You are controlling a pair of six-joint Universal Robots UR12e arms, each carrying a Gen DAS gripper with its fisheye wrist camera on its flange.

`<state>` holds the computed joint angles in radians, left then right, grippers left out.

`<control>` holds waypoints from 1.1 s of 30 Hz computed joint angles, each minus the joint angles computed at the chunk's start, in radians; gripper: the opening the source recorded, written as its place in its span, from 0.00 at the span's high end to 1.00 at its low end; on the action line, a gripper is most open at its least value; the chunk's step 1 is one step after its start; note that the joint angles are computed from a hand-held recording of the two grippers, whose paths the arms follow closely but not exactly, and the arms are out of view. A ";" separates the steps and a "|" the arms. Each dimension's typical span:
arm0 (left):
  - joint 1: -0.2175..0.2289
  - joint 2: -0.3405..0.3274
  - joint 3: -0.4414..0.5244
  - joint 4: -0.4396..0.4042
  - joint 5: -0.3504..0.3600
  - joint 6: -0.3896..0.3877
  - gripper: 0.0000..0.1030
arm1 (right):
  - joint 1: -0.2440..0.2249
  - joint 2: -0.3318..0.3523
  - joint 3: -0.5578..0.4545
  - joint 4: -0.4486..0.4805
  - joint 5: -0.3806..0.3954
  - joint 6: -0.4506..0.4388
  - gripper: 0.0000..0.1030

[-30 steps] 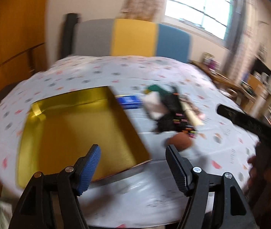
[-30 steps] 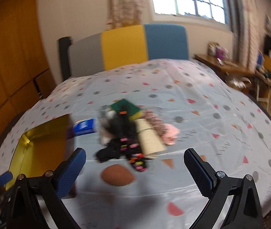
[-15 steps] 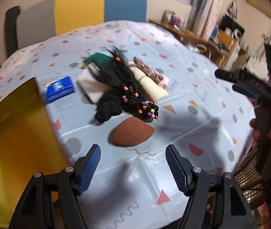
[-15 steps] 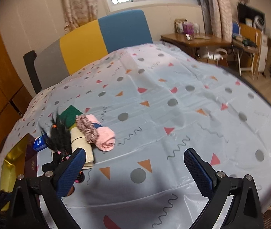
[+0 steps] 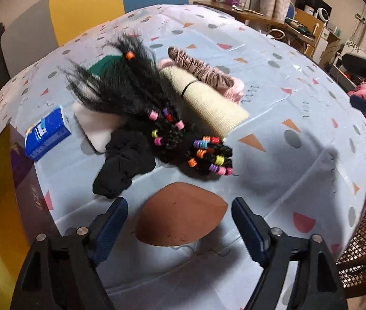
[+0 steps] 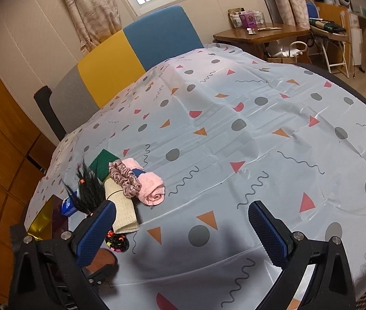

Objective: Organize soft objects
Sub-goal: 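Grasp the brown makeup sponge with the left gripper while the right gripper reaches the black hair extension, then place the brown sponge in the gold tray with the left gripper while the right gripper grasps the hair extension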

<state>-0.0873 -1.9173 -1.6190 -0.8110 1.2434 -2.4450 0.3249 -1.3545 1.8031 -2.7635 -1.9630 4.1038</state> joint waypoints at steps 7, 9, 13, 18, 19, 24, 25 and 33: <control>0.030 0.033 -0.064 0.055 -0.072 -0.030 0.53 | -0.005 0.002 0.001 0.001 0.017 0.000 0.00; 0.044 0.052 -0.087 0.062 -0.091 -0.032 0.53 | -0.006 0.006 -0.004 0.004 0.043 -0.021 0.00; 0.080 0.096 -0.130 0.047 -0.149 -0.025 0.53 | 0.001 0.033 -0.043 0.045 0.098 -0.123 0.00; 0.119 0.133 -0.151 0.031 -0.217 -0.019 0.53 | 0.012 0.079 -0.098 0.074 0.196 -0.261 0.46; 0.116 0.134 -0.152 0.039 -0.224 -0.033 0.53 | 0.014 0.093 -0.118 0.093 0.220 -0.286 0.59; 0.140 0.149 -0.157 0.058 -0.281 -0.064 0.53 | 0.021 0.166 -0.222 0.139 0.312 -0.417 0.69; 0.146 0.153 -0.156 0.058 -0.293 -0.075 0.53 | 0.024 0.181 -0.250 0.164 0.314 -0.450 0.69; 0.194 0.167 -0.159 0.089 -0.352 -0.153 0.53 | 0.033 0.288 -0.431 0.410 0.269 -0.585 0.69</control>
